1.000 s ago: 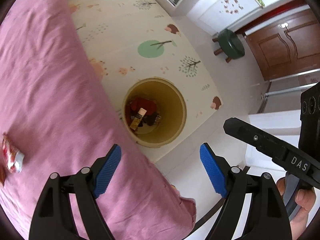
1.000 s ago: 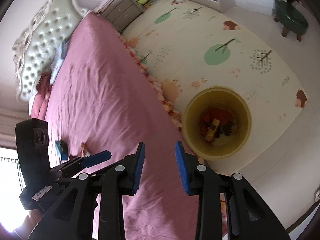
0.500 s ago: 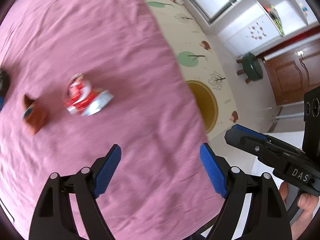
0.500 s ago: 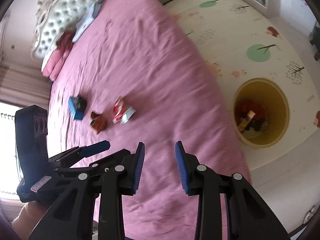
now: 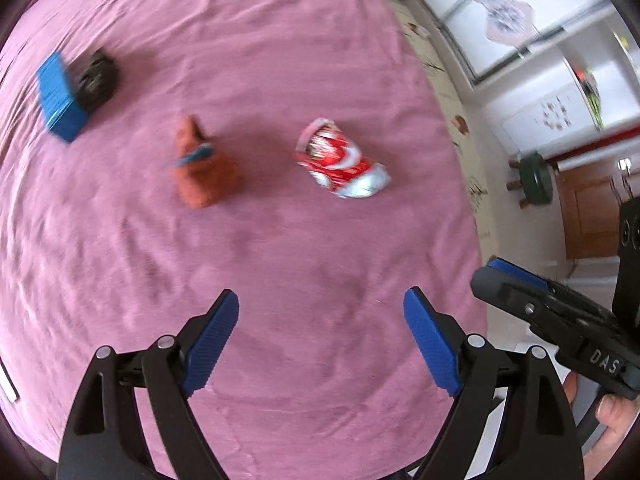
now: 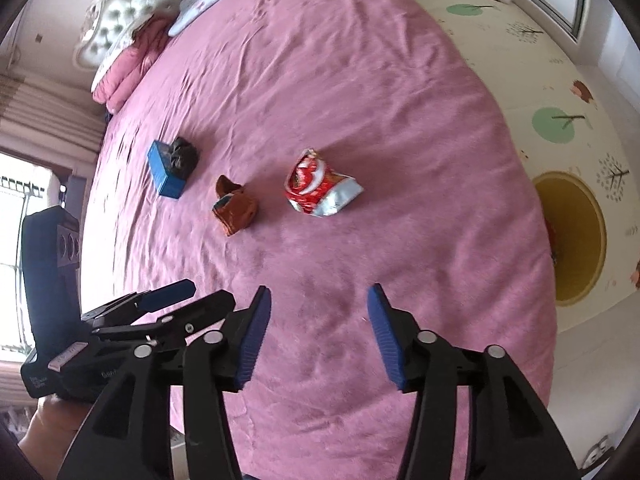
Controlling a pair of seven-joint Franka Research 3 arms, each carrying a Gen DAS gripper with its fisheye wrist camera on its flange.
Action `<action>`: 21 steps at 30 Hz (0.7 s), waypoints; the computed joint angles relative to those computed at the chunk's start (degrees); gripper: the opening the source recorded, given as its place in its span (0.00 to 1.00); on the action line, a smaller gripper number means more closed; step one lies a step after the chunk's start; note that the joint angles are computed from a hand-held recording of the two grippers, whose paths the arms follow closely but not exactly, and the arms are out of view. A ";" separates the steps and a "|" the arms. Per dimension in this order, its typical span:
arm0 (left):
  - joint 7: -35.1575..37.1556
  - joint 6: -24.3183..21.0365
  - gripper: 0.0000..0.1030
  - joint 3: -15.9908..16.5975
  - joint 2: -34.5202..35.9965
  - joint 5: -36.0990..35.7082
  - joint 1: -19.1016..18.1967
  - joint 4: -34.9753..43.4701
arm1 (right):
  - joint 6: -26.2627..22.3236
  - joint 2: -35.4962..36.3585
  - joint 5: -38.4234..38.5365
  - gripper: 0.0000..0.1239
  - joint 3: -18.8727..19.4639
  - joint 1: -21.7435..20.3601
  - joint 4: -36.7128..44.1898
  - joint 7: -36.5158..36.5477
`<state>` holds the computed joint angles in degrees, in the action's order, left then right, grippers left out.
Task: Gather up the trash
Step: 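Grasp the orange knit sock with the left tool while the right tool grasps the red chip bag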
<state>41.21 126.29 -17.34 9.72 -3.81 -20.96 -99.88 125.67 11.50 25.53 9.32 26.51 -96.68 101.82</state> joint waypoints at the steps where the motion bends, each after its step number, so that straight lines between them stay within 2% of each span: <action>1: -0.52 0.46 0.82 0.37 -0.76 -0.32 0.42 -1.29 | -0.34 0.99 -0.40 0.42 0.07 0.19 1.24 0.04; 6: -3.31 2.79 0.82 1.67 -1.45 -1.31 2.29 -4.25 | -4.30 8.53 -3.59 0.45 0.05 1.26 10.71 -0.40; 10: -4.05 2.51 0.82 2.25 0.77 -0.45 3.34 -3.37 | -7.08 14.90 -5.09 0.49 -0.16 1.73 18.44 -1.36; 14: -5.46 3.36 0.82 2.74 3.16 -0.67 4.67 -2.69 | -12.29 22.93 -7.77 0.49 -0.92 2.77 29.04 -1.39; 21: -1.29 2.61 0.80 2.28 9.41 -3.07 6.88 1.98 | -20.46 35.08 -10.53 0.49 -1.91 4.34 46.55 -0.72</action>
<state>39.93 128.90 -15.07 19.13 -6.87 -14.07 -97.90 105.21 46.58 14.99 7.42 30.85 -50.12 101.10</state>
